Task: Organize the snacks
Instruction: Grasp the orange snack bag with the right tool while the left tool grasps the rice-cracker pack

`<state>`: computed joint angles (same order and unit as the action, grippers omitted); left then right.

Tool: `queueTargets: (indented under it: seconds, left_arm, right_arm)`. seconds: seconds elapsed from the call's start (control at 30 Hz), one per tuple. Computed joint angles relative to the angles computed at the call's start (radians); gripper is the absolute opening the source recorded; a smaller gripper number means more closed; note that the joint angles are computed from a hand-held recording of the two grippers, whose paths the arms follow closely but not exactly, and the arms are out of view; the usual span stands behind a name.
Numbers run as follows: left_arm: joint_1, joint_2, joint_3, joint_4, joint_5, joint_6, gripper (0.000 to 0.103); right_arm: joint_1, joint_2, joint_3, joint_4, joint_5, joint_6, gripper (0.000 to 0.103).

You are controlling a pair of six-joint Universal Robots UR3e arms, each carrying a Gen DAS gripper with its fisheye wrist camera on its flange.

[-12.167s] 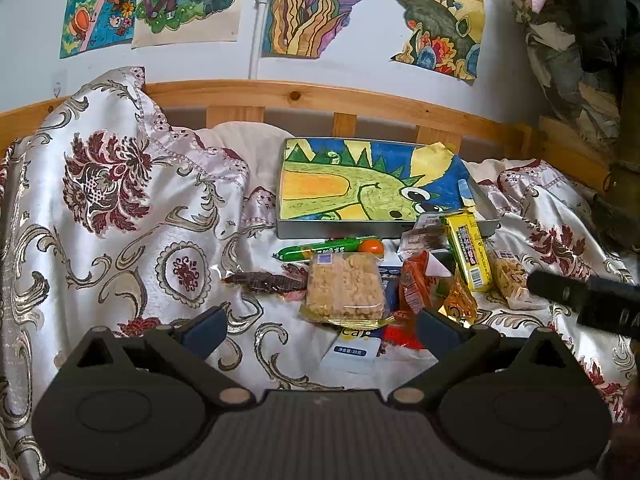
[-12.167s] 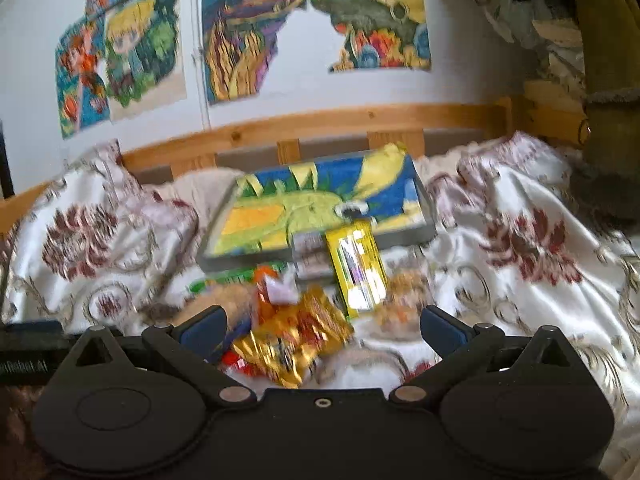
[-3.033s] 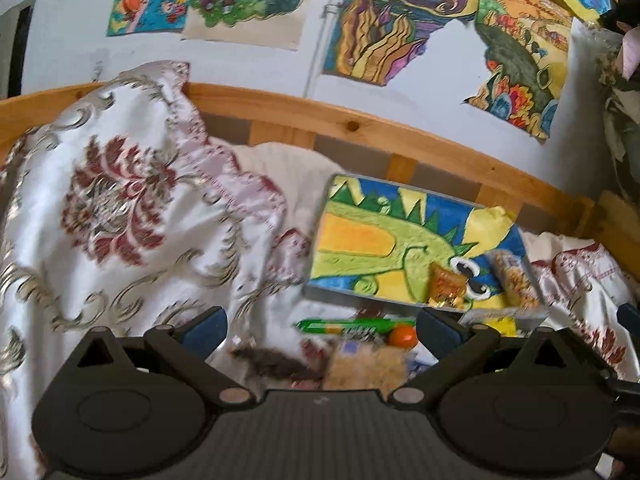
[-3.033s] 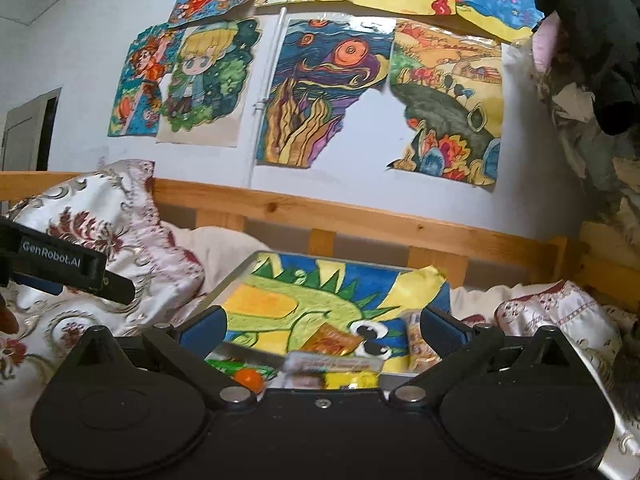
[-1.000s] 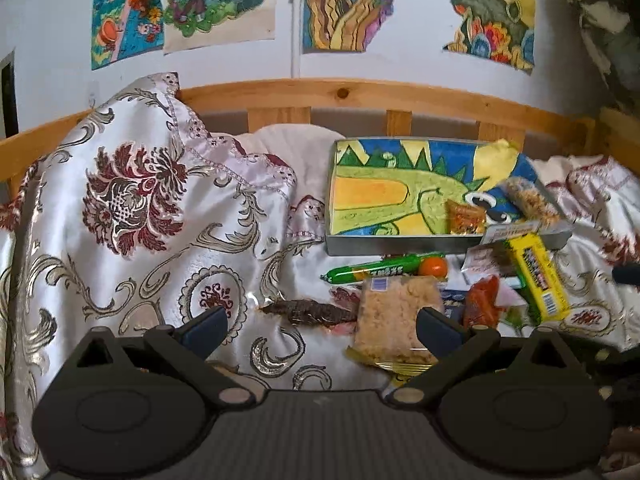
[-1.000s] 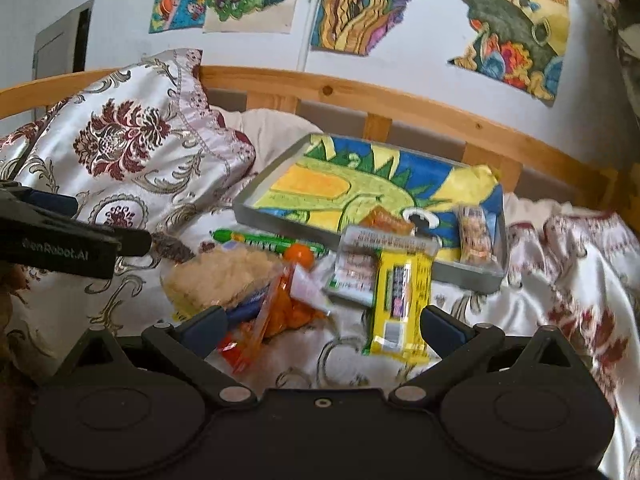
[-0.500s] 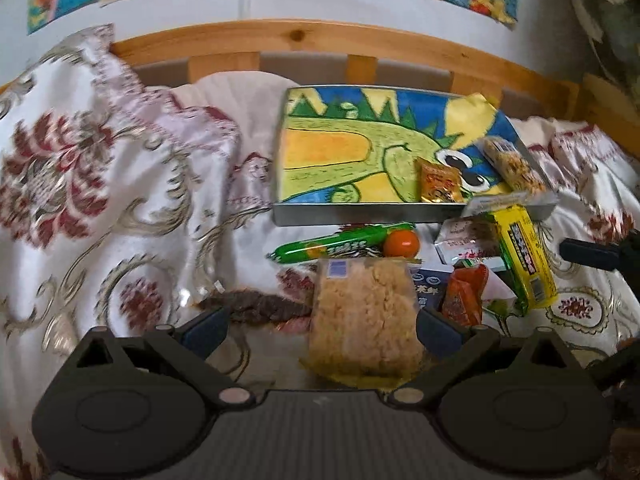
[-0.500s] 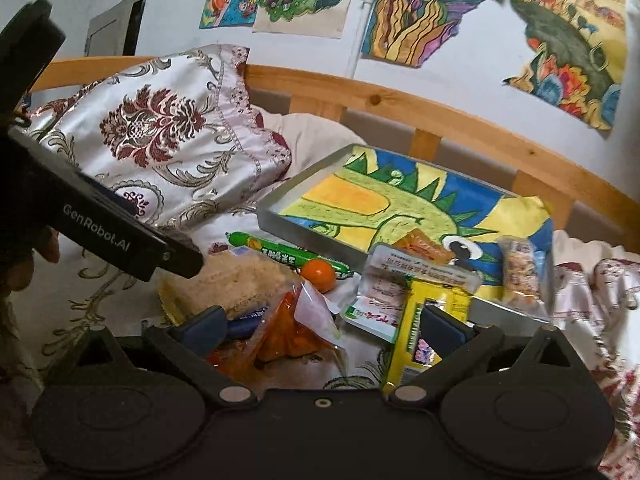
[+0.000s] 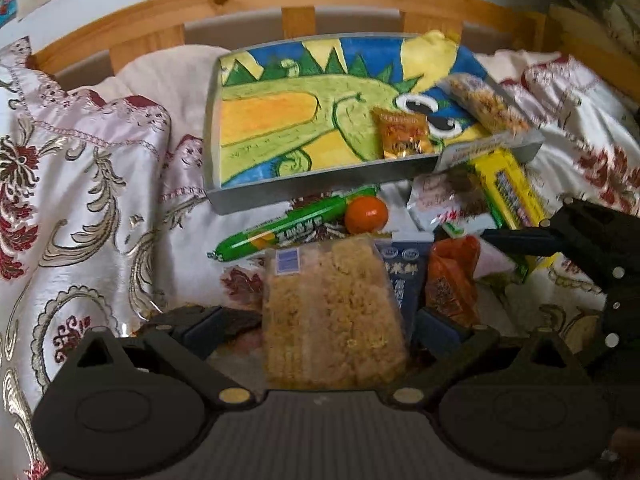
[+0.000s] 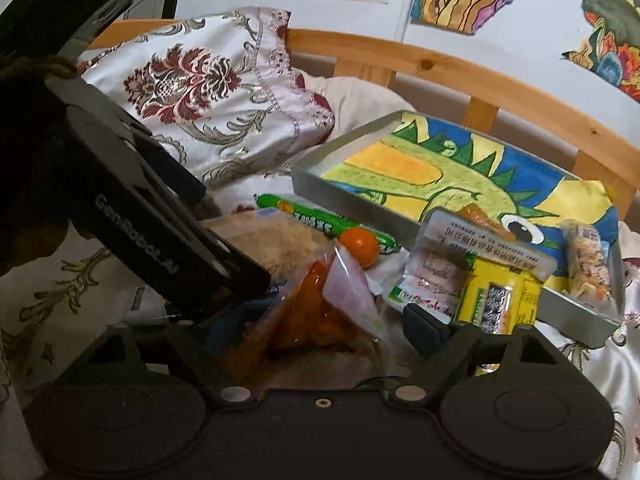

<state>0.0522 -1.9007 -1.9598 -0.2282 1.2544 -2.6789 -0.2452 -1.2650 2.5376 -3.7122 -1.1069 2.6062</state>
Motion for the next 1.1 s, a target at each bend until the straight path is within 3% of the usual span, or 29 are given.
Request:
queueTargets:
  seconds: [0.17, 0.33, 0.53, 0.73, 0.87, 1.1]
  left_arm:
    - [-0.005, -0.025, 0.018, -0.004, 0.009, 0.002, 0.102]
    - [0.008, -0.034, 0.067, -0.093, -0.012, 0.000, 0.102]
    - [0.026, -0.026, 0.066, -0.116, -0.031, 0.040, 0.102]
    - [0.031, -0.021, 0.088, -0.170, -0.049, 0.083, 0.094]
    - [0.031, -0.015, 0.095, -0.191, -0.056, 0.093, 0.081]
    - [0.047, 0.002, 0.105, -0.242, -0.075, 0.077, 0.078]
  right_arm:
    - [-0.024, -0.004, 0.009, 0.024, 0.034, -0.009, 0.078]
    - [-0.036, -0.005, 0.013, 0.033, 0.056, -0.020, 0.075]
    - [-0.054, -0.025, 0.008, 0.082, 0.083, -0.015, 0.062]
    - [-0.016, -0.054, -0.004, 0.115, 0.024, -0.003, 0.058]
    - [-0.004, -0.068, -0.009, 0.133, 0.002, -0.001, 0.057]
    - [0.012, -0.123, 0.004, 0.168, -0.036, -0.017, 0.056]
